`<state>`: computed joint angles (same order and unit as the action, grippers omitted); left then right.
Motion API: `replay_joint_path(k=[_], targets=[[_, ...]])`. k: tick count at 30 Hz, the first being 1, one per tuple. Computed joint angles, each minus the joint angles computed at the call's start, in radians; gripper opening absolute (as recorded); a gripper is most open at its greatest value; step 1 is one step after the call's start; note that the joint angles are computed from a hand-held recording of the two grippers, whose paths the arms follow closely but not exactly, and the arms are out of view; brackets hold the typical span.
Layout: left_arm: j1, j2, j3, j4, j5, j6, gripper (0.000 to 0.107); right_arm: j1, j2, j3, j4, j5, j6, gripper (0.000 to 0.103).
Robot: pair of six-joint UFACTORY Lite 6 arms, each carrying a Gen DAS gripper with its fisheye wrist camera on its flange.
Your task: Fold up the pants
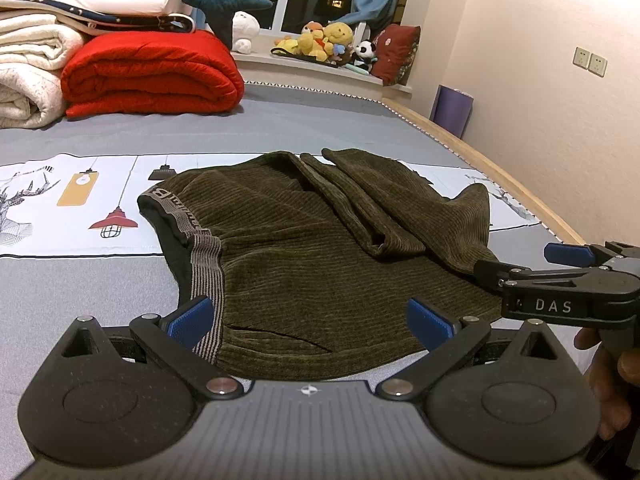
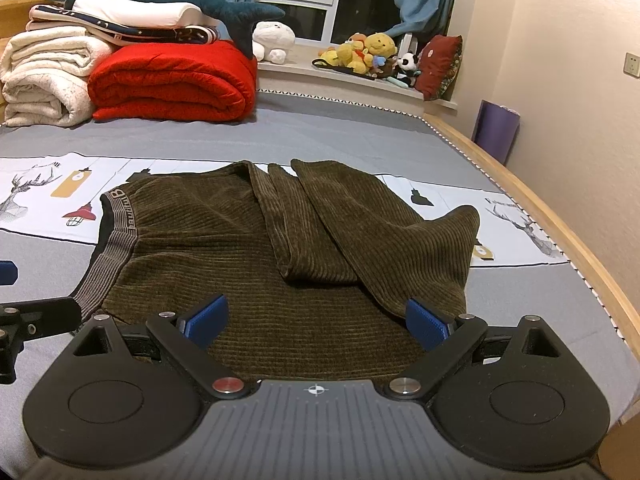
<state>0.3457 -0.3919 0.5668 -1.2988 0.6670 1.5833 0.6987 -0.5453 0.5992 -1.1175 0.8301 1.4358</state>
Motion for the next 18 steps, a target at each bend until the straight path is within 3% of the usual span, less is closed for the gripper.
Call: replay_joint_path(k=[2,3,4,5,6,8,10,12,15,18], targets=[[0.013,0.004,0.008,0.013,0.005,0.002,0.1,-0.001,0.001,0.001,0.002,-0.001,0.0,0.096],[0.02,0.007,0.017,0.03,0.007,-0.009,0.089,-0.003,0.001,-0.002,-0.001,-0.004,0.005,0.096],[0.029,0.019,0.042,0.073,0.02,-0.051,0.078,-0.006,0.004,0.0,-0.005,-0.005,0.01,0.096],[0.044,0.056,0.088,0.131,0.056,-0.097,0.049,-0.012,0.0,-0.001,-0.008,-0.008,0.013,0.095],[0.053,0.101,0.143,0.187,0.088,-0.137,0.027,-0.018,-0.005,0.001,-0.01,-0.01,0.021,0.094],[0.064,0.183,0.253,0.264,0.128,-0.187,0.013,-0.034,-0.016,0.0,-0.012,-0.019,0.035,0.088],[0.074,0.306,0.407,0.316,0.181,-0.21,0.013,-0.058,-0.038,-0.004,-0.001,-0.046,0.03,0.062],[0.068,0.451,0.58,0.391,0.207,-0.257,0.015,-0.082,-0.053,-0.008,0.014,-0.078,0.014,0.046],[0.079,0.65,0.772,0.413,0.209,-0.265,0.029,-0.102,-0.064,-0.011,0.026,-0.111,-0.004,0.044],[0.108,0.842,0.907,0.381,0.168,-0.287,0.031,-0.145,-0.053,0.001,0.066,-0.173,-0.056,0.044]])
